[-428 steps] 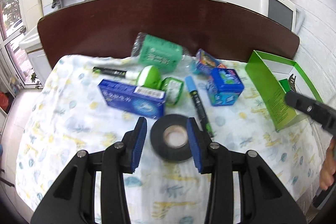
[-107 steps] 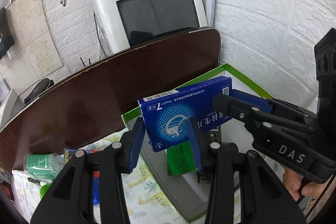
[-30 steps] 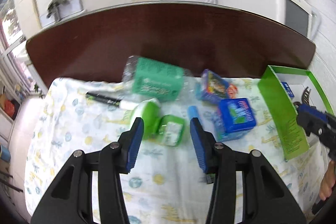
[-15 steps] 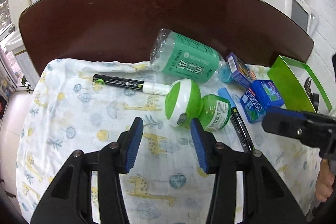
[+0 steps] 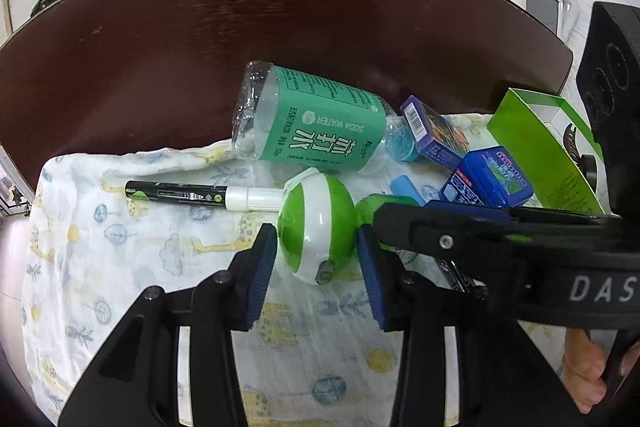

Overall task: Organize rigid objects
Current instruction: 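Move the right tool to the green mosquito repellent and grasp it, then carry the green repellent with the right tool into the green box, release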

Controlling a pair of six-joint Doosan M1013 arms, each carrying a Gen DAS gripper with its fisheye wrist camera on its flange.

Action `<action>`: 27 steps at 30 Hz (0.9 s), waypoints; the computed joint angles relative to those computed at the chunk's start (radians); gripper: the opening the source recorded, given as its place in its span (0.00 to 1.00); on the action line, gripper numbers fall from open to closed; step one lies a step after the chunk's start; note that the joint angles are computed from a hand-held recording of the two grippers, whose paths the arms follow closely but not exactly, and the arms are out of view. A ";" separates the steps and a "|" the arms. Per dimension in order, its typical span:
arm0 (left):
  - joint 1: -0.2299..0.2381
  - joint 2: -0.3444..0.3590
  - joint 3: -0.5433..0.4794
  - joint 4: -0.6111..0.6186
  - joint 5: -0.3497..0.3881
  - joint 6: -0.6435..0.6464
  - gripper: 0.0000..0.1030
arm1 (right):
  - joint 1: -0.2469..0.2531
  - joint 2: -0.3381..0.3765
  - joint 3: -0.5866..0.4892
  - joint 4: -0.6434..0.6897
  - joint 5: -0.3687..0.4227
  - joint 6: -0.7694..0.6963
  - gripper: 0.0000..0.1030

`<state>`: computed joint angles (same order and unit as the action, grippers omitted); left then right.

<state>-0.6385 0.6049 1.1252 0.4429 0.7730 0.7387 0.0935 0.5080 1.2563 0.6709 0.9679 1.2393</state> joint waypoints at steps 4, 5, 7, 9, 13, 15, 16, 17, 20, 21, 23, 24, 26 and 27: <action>-0.002 0.002 0.002 0.004 -0.005 0.007 0.36 | 0.010 0.008 -0.010 -0.044 -0.042 0.034 0.48; -0.004 0.004 0.001 0.006 0.002 0.011 0.36 | 0.011 0.013 -0.016 -0.044 -0.035 0.034 0.48; -0.008 0.006 0.000 0.019 0.009 0.008 0.36 | 0.013 0.021 -0.028 -0.060 -0.020 0.039 0.48; -0.008 0.008 -0.003 0.016 0.013 0.010 0.37 | 0.014 0.025 -0.037 -0.077 -0.007 0.057 0.48; -0.008 0.013 -0.014 0.004 0.031 -0.001 0.37 | 0.011 0.029 -0.040 -0.075 0.003 0.056 0.42; -0.009 0.012 -0.014 0.001 0.035 -0.009 0.37 | 0.018 0.023 -0.037 -0.100 -0.015 0.041 0.42; -0.010 0.011 -0.013 0.003 0.037 -0.016 0.36 | 0.022 0.019 -0.032 -0.116 -0.027 0.032 0.42; -0.012 0.008 -0.012 0.010 0.039 -0.027 0.36 | 0.023 0.015 -0.029 -0.123 -0.033 0.030 0.41; -0.022 0.001 -0.011 0.033 0.044 -0.047 0.36 | 0.018 0.005 -0.017 -0.099 -0.037 -0.002 0.41; -0.026 0.000 -0.014 0.046 0.050 -0.053 0.36 | 0.017 -0.001 -0.011 -0.094 -0.043 -0.014 0.41; -0.036 -0.001 -0.022 0.072 0.063 -0.065 0.36 | 0.016 -0.014 0.000 -0.090 -0.058 -0.039 0.41; -0.040 -0.002 -0.026 0.080 0.067 -0.068 0.36 | 0.014 -0.020 0.005 -0.085 -0.065 -0.050 0.41; -0.049 -0.003 -0.035 0.097 0.072 -0.075 0.36 | 0.009 -0.031 0.016 -0.067 -0.076 -0.071 0.41; -0.052 -0.003 -0.039 0.104 0.075 -0.077 0.36 | 0.005 -0.036 0.021 -0.057 -0.080 -0.080 0.41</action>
<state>-0.6908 0.6015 1.0866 0.5464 0.8480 0.6616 0.0985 0.4716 1.2770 0.6138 0.8881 1.1594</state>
